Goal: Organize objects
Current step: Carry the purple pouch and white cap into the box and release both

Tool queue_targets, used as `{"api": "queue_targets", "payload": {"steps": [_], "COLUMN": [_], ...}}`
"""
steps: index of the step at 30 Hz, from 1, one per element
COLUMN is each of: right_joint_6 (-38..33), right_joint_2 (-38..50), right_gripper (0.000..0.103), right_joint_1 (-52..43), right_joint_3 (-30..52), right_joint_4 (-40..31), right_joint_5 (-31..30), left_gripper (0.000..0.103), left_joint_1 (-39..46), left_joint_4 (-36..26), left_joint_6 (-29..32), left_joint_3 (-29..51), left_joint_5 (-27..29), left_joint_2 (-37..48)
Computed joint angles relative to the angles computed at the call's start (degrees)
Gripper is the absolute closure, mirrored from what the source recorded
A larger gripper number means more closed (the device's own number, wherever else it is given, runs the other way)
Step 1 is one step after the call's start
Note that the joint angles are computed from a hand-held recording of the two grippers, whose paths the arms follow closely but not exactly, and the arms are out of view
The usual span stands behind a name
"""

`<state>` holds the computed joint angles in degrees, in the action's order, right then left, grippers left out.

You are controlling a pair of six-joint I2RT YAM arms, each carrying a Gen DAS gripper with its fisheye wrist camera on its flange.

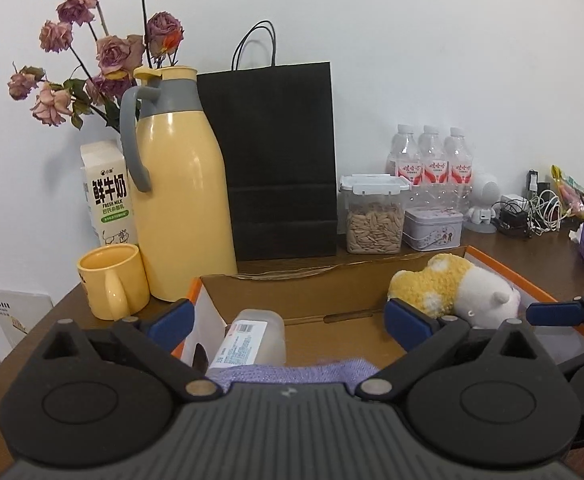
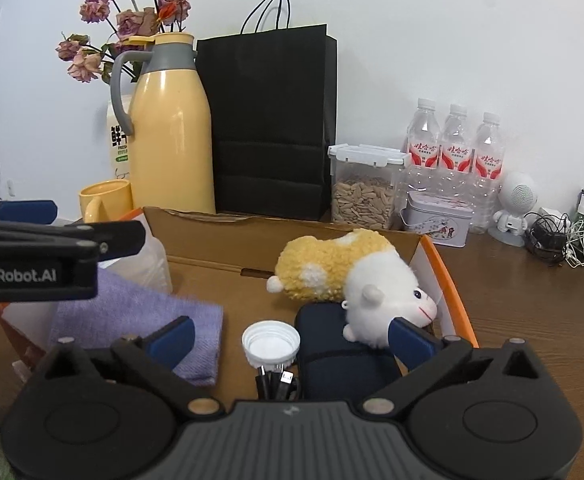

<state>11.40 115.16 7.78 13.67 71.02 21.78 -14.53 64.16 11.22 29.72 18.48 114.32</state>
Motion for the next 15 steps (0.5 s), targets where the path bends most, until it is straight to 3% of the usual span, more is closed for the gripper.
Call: {"api": "queue_targets", "payload": {"steps": [15], "right_joint_6": [0.18], "right_joint_2": [-4.69], "right_gripper": [0.0], "right_joint_1": [3.09], "right_joint_3": [-4.33], "right_joint_4": [2.04], "right_joint_5": [3.4], "left_gripper": [0.0], "left_joint_1": [1.31], "left_joint_4": [4.63], "left_joint_6": [-1.97], "left_joint_3": [-4.55], "left_joint_5": [2.08], "left_joint_2": [-4.07]}}
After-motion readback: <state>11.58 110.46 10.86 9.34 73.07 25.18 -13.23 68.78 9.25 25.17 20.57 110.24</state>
